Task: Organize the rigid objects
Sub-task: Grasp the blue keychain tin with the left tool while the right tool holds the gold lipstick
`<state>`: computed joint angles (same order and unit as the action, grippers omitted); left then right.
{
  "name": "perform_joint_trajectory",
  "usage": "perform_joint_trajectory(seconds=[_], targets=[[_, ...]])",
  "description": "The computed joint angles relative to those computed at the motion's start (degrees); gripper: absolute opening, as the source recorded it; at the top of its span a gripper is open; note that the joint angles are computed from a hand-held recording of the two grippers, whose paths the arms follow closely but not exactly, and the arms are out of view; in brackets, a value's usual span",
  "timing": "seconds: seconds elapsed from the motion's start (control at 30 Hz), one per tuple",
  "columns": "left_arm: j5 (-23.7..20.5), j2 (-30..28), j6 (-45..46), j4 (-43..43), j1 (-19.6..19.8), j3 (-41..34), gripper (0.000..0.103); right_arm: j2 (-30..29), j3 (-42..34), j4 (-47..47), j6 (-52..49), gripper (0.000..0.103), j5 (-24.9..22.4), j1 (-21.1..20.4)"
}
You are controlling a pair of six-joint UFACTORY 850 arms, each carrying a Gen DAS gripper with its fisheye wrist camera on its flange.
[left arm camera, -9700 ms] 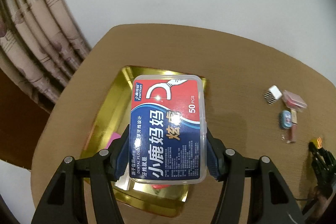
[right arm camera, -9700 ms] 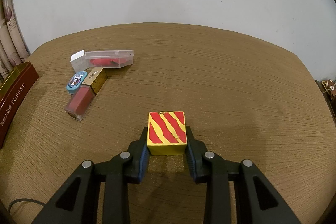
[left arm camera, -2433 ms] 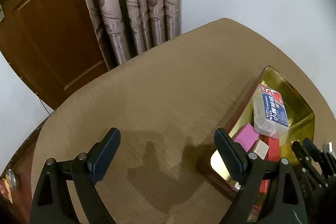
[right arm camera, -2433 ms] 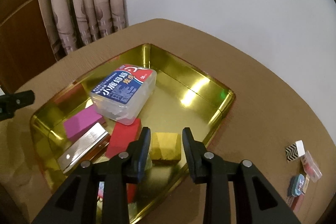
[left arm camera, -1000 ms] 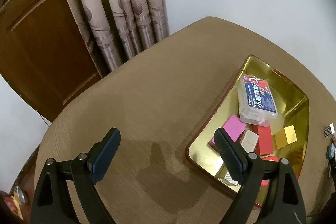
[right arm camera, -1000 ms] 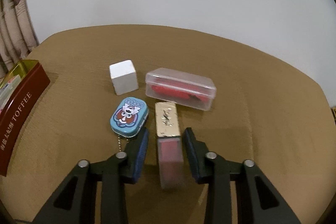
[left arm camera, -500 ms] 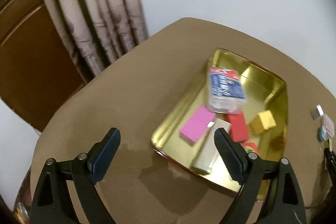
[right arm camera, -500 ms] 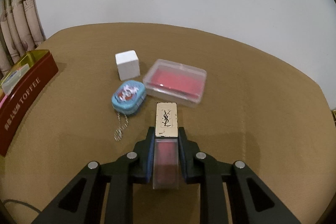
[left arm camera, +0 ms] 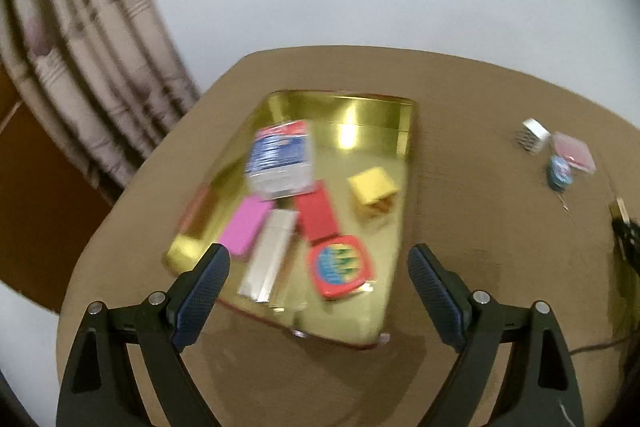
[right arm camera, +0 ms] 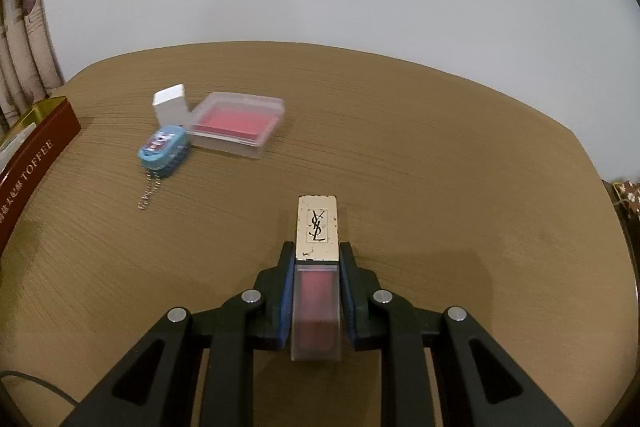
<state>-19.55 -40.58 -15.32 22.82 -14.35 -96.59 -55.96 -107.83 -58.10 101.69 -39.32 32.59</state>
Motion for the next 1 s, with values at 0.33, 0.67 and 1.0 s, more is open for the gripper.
perform_joint_trajectory(seconds=[0.33, 0.67, 1.0], targets=[[-0.1, -2.4, 15.4, -13.6, -5.6, -2.9, 0.089, -3.8, -6.5, 3.0, -2.2, 0.020, -2.3, -0.1], [-5.3, -9.3, 31.9, -27.2, -9.5, -12.1, 0.089, -0.2, -0.3, 0.2, 1.3, 0.021, -0.8, 0.0], [-14.7, -23.4, 33.4, -30.5, -9.6, -33.4, 0.088, 3.2, 5.1, -2.3, 4.8, 0.021, 1.4, -0.5]])
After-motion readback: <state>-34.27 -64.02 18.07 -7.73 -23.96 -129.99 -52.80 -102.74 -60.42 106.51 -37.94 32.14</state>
